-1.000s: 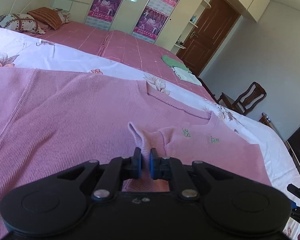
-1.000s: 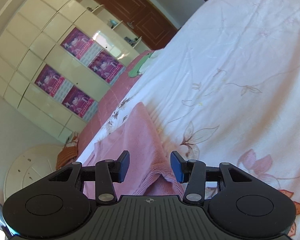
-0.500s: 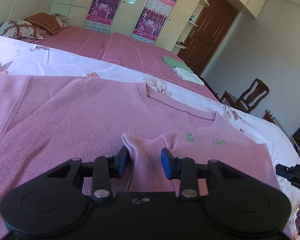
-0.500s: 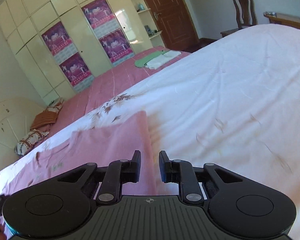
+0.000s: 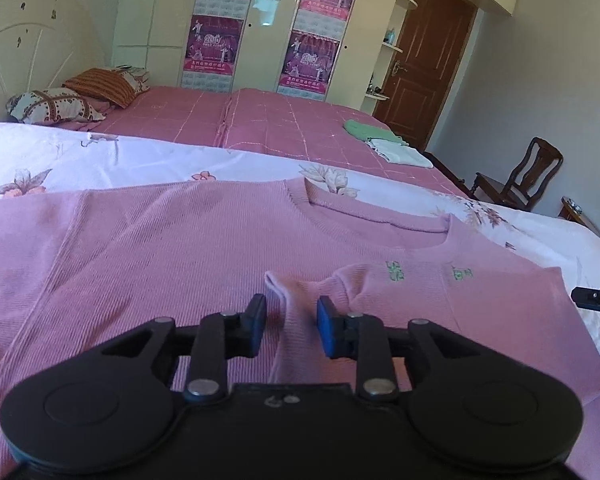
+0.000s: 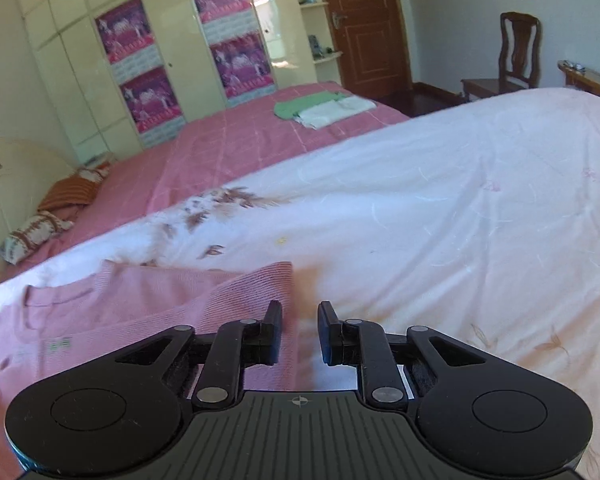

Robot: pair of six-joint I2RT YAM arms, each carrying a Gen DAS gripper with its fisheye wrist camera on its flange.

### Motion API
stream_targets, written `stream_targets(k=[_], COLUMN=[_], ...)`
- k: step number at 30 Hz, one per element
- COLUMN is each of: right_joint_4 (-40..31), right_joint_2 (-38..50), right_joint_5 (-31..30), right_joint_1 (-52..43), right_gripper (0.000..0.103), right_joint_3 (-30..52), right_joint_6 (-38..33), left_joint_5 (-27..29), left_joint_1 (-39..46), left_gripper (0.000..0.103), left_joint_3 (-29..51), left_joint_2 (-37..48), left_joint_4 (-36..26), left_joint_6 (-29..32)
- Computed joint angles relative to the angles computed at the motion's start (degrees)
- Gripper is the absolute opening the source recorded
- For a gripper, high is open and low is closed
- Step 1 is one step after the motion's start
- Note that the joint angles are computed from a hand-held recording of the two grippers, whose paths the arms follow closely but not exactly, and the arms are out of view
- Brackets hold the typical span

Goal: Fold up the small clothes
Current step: 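Carry the cuff with the left tool across the body and release it, then grasp the folded sleeve cuff and side edge with the left tool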

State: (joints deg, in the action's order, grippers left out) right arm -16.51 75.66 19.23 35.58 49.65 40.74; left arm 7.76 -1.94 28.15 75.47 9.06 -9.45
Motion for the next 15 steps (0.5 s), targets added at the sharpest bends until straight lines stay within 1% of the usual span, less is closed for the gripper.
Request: stream_targets(k=[1,3,5,6,8,9,10,12,13,14,15], right_joint_4=[-0.71,-3.1,-7.28,-9.73,-11.32,-11.64,-12.35,-11.81,-11.19,-12.31,-13.99], right_joint_2=[-2.12,-5.02,-6.2,-6.39,-7.94,-8.24,-8.13,-9.0,-9.48,-7.82,-5.15], right_joint_5=[-0.98,1.33,4.18,5.59,9.47,11.71,13.47,14.66,13.85,12.47,12.74], right_joint_1=[1.19,5.76,10.75,13.09,17.55,19.46,20.7,21.69,21.31,20.84,21.4], right_gripper=[0.019,0.019,0.019,0.019,0.019,0.023,0.029,0.03,0.03,0.03,0.029], right_joint_3=[-1.0,-2.47,-3.05,-3.27,-5.31,-6.06,-6.03,-6.41,-6.6,-5.46,-3.63], right_joint_6=[-0.04,-0.03,2.16,4.13,6.46,7.76,9.77,12.99,13.22,12.79,12.21], left_joint_5=[0.1,-2.31,-6.53,-7.45,-8.47,-9.03,-9.83,-10.95,-12.53,-12.1,-9.82], left_joint_1=[-0.42,-2.82,-5.33,-5.87,-6.04,-5.84,-5.96,-5.69,-5.57,-4.26,-1.57], left_gripper=[0.032,0.034,0.036,0.037,0.047,0.05,0.054,0.061,0.07,0.071,0.069], left_joint_3=[-1.16,-2.98,-5.81,-7.0,-8.0,-7.43,-6.5,-5.62,-5.74,-6.05,-6.44], left_joint_2=[-1.86,-4.68,-7.03,-7.51,-7.67,-7.39,-7.41,-8.85,-9.83,-11.33,-13.89], left_joint_4=[-0.72,-2.87,-2.18,-1.17,0.23,-0.32,-1.87,-4.82,-6.05,-7.69,-10.0], left_joint_6=[0.38,1.88,3.12,3.15,3.08,3.33,3.23,3.78,4.36,4.95,5.58])
